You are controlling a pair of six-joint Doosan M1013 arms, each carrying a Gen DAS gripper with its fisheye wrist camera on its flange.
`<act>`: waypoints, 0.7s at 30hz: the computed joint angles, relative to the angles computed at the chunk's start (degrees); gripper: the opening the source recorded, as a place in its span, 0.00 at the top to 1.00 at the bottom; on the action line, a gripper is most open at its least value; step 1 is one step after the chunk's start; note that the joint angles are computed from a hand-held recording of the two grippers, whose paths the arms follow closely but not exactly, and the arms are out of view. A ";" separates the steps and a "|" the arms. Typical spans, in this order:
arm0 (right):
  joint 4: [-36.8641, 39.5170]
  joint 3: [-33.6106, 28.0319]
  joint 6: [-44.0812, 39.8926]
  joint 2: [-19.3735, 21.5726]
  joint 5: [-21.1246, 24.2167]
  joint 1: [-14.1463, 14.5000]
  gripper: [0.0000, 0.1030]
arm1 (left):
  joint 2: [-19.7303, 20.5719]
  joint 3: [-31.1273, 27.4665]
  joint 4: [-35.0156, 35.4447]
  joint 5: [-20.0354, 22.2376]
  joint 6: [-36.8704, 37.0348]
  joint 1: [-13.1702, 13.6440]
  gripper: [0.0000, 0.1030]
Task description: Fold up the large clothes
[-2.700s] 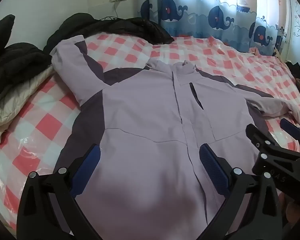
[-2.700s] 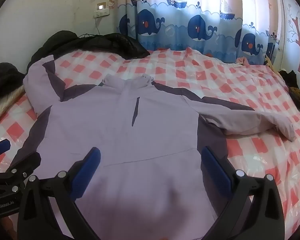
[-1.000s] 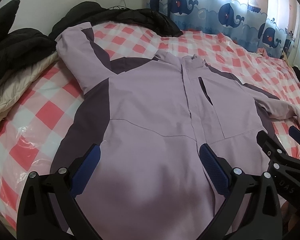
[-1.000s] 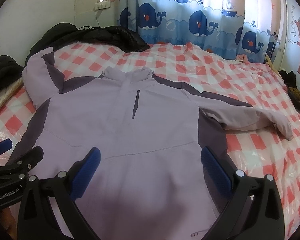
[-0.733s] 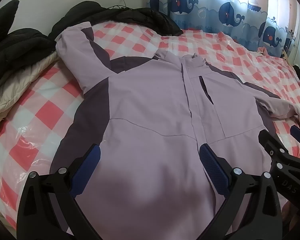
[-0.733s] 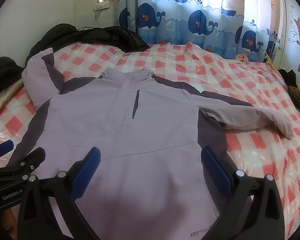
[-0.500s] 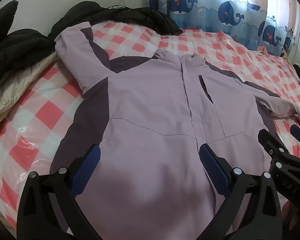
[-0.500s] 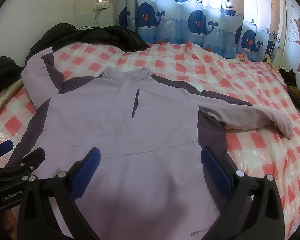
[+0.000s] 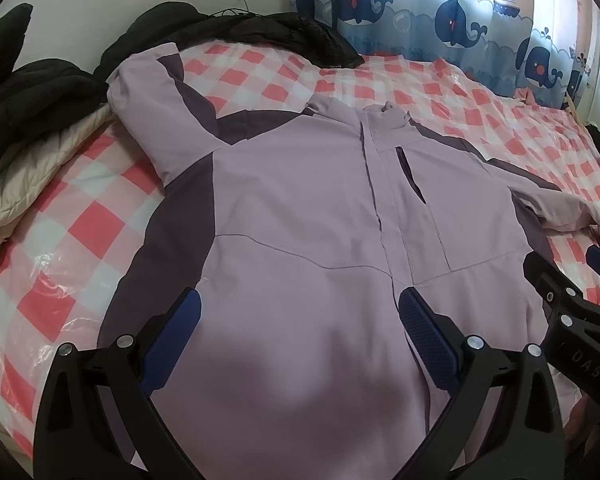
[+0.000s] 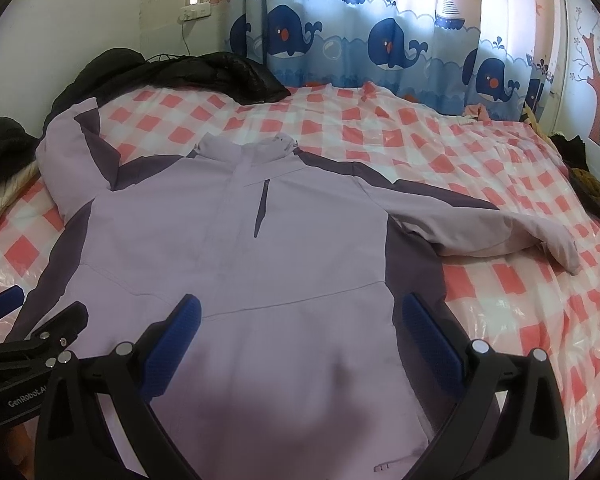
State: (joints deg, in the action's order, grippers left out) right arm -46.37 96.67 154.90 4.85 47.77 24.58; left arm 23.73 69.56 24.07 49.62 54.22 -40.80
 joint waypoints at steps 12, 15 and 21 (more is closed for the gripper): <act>2.92 0.57 -1.35 -0.59 -2.08 -0.92 0.06 | -0.06 0.02 2.25 0.31 -0.29 -0.84 0.08; 3.04 0.57 -1.57 -0.57 -2.02 -0.90 0.06 | -0.21 0.08 2.94 0.30 -0.50 -0.93 0.08; 3.16 0.40 -1.81 -0.22 -2.25 -0.76 0.06 | -0.33 -0.01 3.09 0.42 -0.80 -0.96 0.08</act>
State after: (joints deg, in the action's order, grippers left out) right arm -43.21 97.07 153.09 4.64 45.52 23.82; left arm 23.40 69.55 27.16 50.05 53.41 -41.76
